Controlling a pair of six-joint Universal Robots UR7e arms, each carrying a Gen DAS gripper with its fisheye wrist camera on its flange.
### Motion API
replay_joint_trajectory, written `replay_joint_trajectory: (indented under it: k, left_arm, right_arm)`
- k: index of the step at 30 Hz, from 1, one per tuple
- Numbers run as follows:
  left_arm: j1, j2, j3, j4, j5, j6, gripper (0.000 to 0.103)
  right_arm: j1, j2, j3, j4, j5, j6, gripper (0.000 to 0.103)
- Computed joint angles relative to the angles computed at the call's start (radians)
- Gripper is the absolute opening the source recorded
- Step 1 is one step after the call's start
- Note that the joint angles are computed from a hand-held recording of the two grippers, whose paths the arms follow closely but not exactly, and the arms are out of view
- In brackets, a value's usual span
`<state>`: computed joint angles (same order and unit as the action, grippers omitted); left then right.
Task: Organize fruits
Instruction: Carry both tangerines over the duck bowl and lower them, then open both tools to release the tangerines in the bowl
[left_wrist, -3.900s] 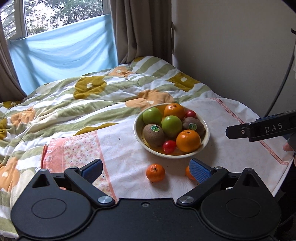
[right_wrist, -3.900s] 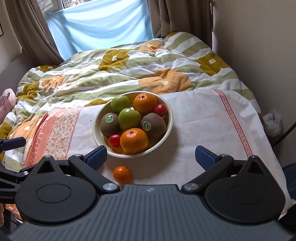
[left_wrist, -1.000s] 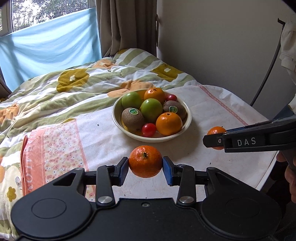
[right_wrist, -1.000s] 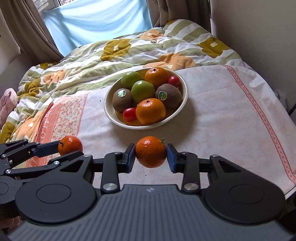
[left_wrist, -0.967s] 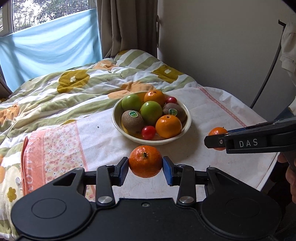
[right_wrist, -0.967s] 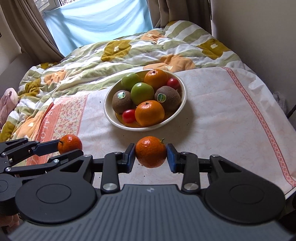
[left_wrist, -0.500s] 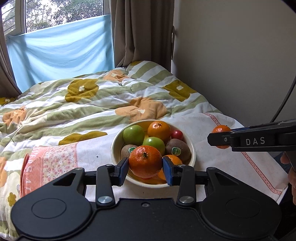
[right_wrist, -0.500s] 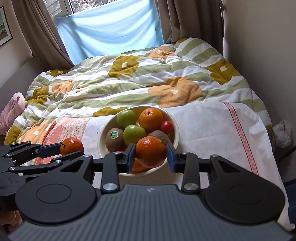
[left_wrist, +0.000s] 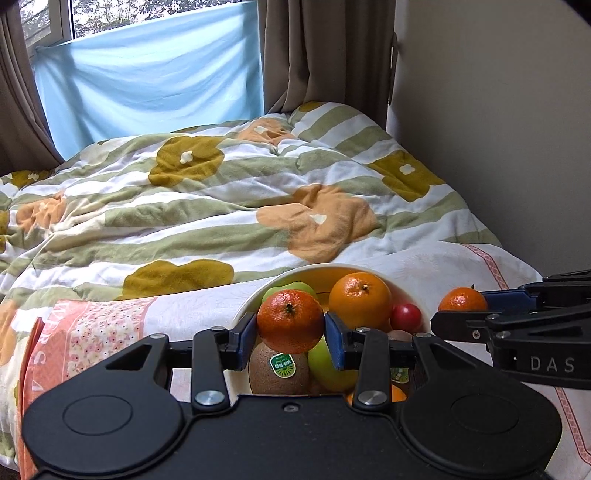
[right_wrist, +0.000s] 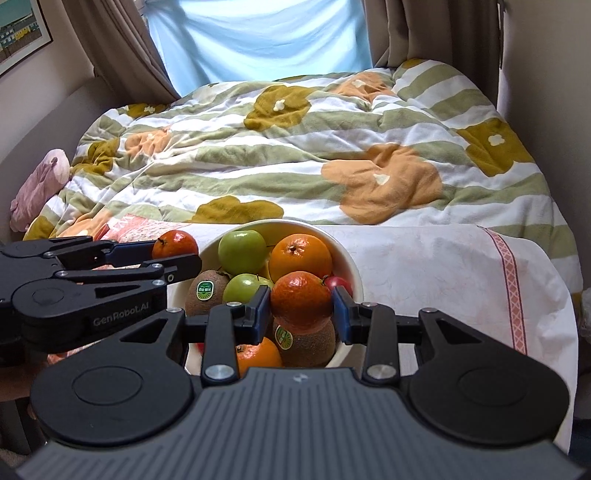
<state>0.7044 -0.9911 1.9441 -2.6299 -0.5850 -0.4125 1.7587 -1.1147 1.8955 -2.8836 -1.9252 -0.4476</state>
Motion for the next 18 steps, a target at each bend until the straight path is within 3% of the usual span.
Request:
replay_joint_trajectory:
  k: [9, 10, 11, 13, 18]
  left_arm:
    - [0.033, 0.053, -0.055, 0.065, 0.009, -0.051, 0.045]
    - [0.033, 0.057, -0.055, 0.059, 0.011, -0.048, 0.054]
    - [0.032, 0.058, -0.054, 0.054, 0.015, -0.047, 0.07]
    - [0.028, 0.061, -0.05, 0.038, 0.029, -0.043, 0.084]
    - [0.019, 0.052, -0.041, 0.052, 0.032, -0.072, 0.085]
  right_arm:
    - [-0.045, 0.037, -0.054, 0.07, 0.057, -0.052, 0.051]
    - [-0.048, 0.037, -0.056, 0.074, 0.061, -0.052, 0.051]
    - [-0.051, 0.038, -0.057, 0.077, 0.065, -0.054, 0.051]
    - [-0.056, 0.038, -0.059, 0.084, 0.071, -0.058, 0.051]
    - [-0.058, 0.038, -0.061, 0.085, 0.074, -0.062, 0.051]
